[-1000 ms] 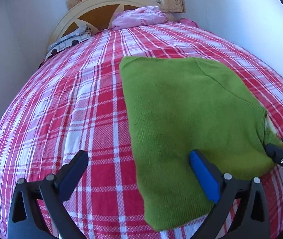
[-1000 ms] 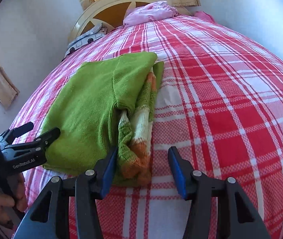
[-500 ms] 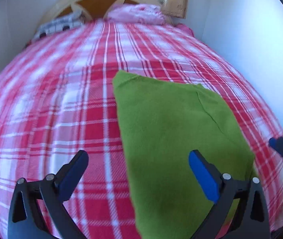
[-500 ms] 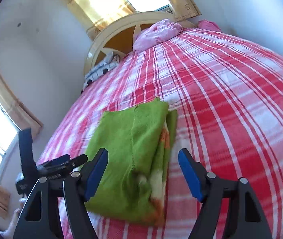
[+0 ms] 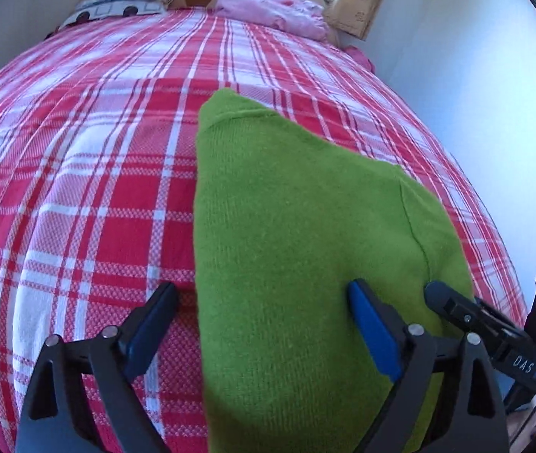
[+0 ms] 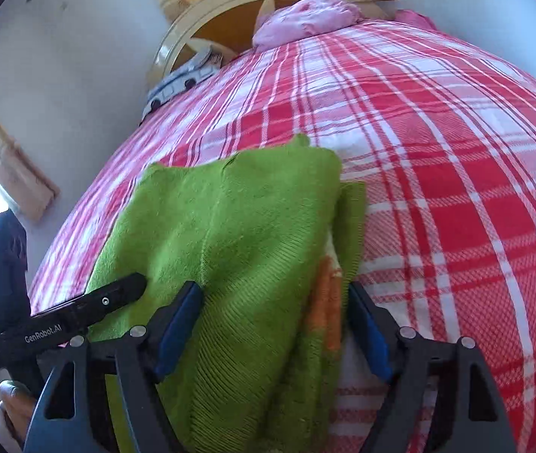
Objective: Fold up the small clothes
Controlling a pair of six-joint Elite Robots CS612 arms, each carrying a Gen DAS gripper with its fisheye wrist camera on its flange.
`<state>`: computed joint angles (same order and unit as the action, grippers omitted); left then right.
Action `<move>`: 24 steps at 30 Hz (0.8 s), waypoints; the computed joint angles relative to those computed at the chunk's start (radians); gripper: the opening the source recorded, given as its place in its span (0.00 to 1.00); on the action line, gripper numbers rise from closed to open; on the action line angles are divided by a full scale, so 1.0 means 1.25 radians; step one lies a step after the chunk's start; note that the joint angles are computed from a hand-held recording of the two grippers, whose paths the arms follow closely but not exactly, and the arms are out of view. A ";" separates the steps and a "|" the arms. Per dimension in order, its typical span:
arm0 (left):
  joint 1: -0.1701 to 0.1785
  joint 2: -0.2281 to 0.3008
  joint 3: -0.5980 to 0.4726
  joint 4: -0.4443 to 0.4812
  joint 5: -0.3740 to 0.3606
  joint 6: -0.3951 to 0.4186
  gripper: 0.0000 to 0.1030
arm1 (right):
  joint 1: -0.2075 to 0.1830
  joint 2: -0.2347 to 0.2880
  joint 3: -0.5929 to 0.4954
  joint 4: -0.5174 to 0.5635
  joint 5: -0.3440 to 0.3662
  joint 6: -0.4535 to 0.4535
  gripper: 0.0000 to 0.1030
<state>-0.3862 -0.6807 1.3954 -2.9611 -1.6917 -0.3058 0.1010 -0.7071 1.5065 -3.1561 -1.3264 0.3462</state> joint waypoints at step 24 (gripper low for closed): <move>0.012 0.009 -0.004 -0.014 -0.057 0.062 0.93 | -0.008 -0.011 0.006 0.023 0.019 0.004 0.77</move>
<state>-0.3712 -0.6700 1.3900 -2.9782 -1.7636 -0.2288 0.0909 -0.7211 1.5141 -3.1268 -1.3025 0.3509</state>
